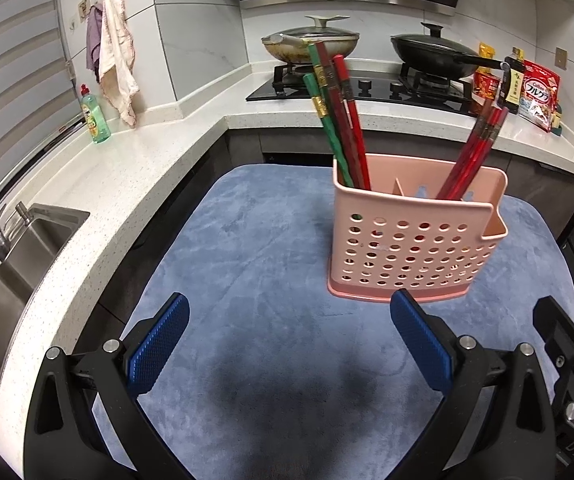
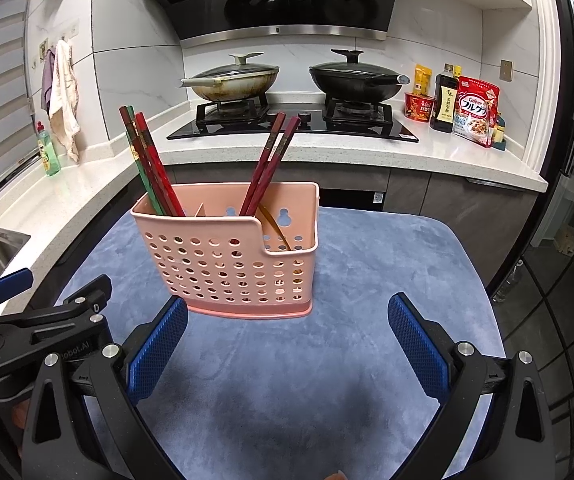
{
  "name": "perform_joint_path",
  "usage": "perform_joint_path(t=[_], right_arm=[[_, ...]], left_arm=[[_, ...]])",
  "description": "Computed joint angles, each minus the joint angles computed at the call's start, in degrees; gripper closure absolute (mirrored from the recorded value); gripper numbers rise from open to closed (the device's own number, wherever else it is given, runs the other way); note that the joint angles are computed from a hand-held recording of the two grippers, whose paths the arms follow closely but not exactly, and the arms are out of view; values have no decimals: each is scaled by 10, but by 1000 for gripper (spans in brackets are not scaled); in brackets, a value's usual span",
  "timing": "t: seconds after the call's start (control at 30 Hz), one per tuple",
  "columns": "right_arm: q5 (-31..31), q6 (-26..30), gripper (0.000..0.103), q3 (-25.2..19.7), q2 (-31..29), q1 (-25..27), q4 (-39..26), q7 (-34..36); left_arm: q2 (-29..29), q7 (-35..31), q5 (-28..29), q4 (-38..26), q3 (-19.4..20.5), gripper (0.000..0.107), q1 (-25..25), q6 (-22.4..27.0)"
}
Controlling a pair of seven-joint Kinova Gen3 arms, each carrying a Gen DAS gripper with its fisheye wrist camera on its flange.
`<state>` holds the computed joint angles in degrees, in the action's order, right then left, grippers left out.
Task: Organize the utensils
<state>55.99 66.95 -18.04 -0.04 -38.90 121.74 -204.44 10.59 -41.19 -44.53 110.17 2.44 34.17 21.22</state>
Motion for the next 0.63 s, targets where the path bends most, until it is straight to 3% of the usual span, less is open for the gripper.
perform_joint_path(t=[0.63], right_arm=[[1,-10,6,7,9,1,-1,3]], left_arm=[[5,-30,36,-9,1,11,-8,-2]])
